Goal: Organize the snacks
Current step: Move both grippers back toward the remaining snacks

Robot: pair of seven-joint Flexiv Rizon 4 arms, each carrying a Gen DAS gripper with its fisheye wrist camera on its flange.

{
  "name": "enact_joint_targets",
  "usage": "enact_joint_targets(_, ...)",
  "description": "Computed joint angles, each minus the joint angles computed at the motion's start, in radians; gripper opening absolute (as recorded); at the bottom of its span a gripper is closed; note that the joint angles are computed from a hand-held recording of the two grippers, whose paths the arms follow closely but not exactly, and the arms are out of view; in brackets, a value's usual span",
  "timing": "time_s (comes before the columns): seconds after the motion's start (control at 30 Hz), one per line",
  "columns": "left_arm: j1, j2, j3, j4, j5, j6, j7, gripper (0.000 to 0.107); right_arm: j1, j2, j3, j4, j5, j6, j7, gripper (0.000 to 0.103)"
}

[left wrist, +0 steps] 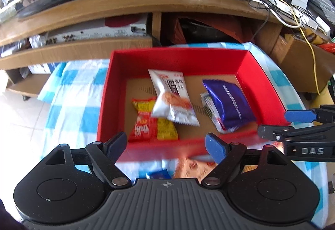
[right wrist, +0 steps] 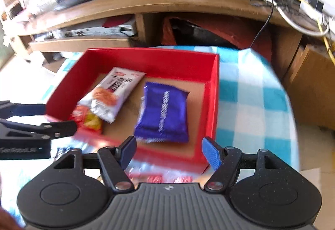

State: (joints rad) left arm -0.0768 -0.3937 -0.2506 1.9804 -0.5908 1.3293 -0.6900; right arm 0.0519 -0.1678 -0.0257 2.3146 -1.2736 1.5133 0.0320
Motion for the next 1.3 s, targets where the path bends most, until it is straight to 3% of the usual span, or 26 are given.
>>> enact_joint_targets(0.07, 0.010, 0.018, -0.007, 0.022, -0.014, -0.021, 0.012, 0.086, 0.002, 0.037, 0.023, 0.034, 0.061, -0.035, -0.022, 0.082)
enact_joint_targets(0.23, 0.014, 0.054, -0.026, 0.070, -0.080, -0.024, 0.089, 0.087, -0.025, 0.108, 0.046, 0.106, 0.061, -0.046, 0.017, 0.082)
enact_joint_targets(0.5, -0.024, 0.071, 0.002, 0.092, -0.126, -0.042, 0.145, 0.087, 0.008, 0.054, 0.079, 0.117, 0.389, -0.117, -0.225, 0.082)
enact_joint_targets(0.6, -0.035, 0.066, 0.018, 0.083, -0.117, -0.057, 0.129, 0.087, 0.030, 0.020, 0.053, 0.100, 0.394, -0.112, -0.270, 0.089)
enact_joint_targets(0.73, -0.037, 0.060, 0.041, 0.063, -0.096, -0.109, 0.100, 0.087, 0.056, -0.018, 0.069, 0.075, 0.528, -0.126, -0.399, 0.090)
enact_joint_targets(0.9, -0.030, 0.046, 0.072, 0.041, -0.061, -0.126, 0.055, 0.088, 0.100, -0.037, 0.039, 0.076, 0.582, -0.129, -0.452, 0.096)
enact_joint_targets(1.03, -0.024, 0.020, 0.108, 0.015, 0.014, -0.144, -0.007, 0.088, 0.117, -0.036, 0.059, 0.058, 0.664, -0.182, -0.498, 0.099)
enact_joint_targets(1.1, -0.020, 0.009, 0.117, 0.005, 0.050, -0.149, -0.030, 0.088, 0.132, -0.033, 0.048, 0.058, 0.648, -0.199, -0.492, 0.096)
enact_joint_targets(1.17, -0.015, 0.000, 0.124, -0.003, 0.082, -0.153, -0.051, 0.088, 0.142, -0.019, 0.043, 0.062, 0.623, -0.219, -0.474, 0.085)
enact_joint_targets(1.3, 0.002, -0.008, 0.122, -0.008, 0.124, -0.163, -0.046, 0.088, 0.132, 0.009, 0.063, 0.084, 0.640, -0.211, -0.478, 0.079)
